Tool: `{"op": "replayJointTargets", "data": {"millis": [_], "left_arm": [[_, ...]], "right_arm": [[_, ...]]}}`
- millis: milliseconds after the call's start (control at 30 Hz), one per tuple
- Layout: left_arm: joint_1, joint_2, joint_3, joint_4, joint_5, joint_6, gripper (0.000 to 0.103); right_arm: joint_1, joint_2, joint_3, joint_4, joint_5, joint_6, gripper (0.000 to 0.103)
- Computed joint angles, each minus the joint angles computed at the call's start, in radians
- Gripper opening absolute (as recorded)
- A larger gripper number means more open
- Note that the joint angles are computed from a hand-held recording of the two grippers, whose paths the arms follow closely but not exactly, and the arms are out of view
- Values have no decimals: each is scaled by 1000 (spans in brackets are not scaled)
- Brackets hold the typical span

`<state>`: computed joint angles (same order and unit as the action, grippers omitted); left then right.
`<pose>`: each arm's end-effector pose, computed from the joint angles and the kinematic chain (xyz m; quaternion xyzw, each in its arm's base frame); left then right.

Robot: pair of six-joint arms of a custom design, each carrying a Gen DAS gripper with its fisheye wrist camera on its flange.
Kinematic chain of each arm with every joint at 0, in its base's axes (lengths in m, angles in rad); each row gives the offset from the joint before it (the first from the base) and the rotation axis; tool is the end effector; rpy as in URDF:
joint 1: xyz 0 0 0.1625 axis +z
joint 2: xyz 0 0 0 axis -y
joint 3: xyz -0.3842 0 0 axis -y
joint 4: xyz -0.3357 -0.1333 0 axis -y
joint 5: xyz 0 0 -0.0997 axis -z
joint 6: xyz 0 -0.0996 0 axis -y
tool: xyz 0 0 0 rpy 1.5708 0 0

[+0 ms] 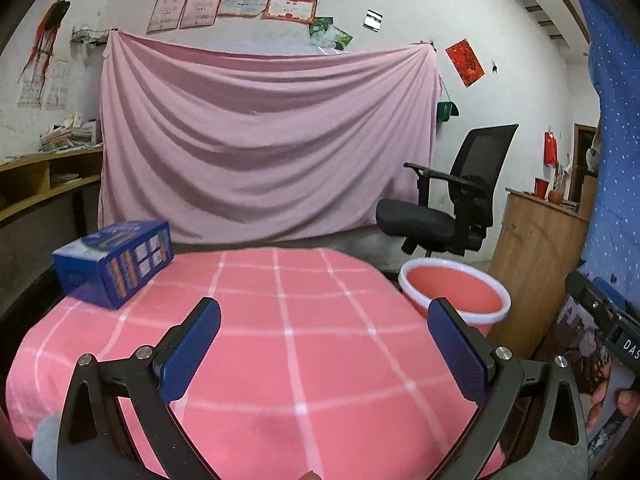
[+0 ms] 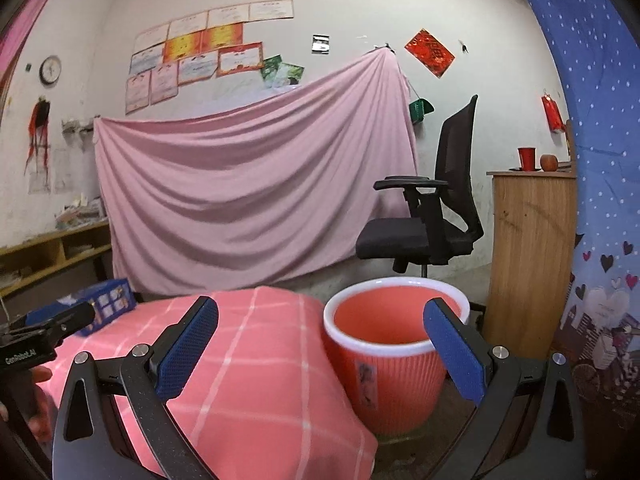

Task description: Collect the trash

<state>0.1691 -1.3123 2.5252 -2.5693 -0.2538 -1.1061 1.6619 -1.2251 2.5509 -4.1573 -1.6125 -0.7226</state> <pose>-0.2649 -0.2783 0.1739 0.1806 0.7682 -0.5518 0.2700 0.1593 -0.3237 0.2629 0.3083 -0.7466 0.5549 0.1990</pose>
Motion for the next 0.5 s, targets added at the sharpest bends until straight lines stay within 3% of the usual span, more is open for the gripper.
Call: {"op": "replayJointTargets", "data": {"millis": [167,333,500], "left_arm": [[-83,-102,10,403,-16,-298,101],[-121,-154,14,583,-38,-443,101],[-154,-171,6,743,-50,-574,101]], "right_arm": [[12,35,65,-103,-20,-19,103],[3,113,105,-254,-12,-52,103],[3,146,118,-292,-14,-67,103]]}}
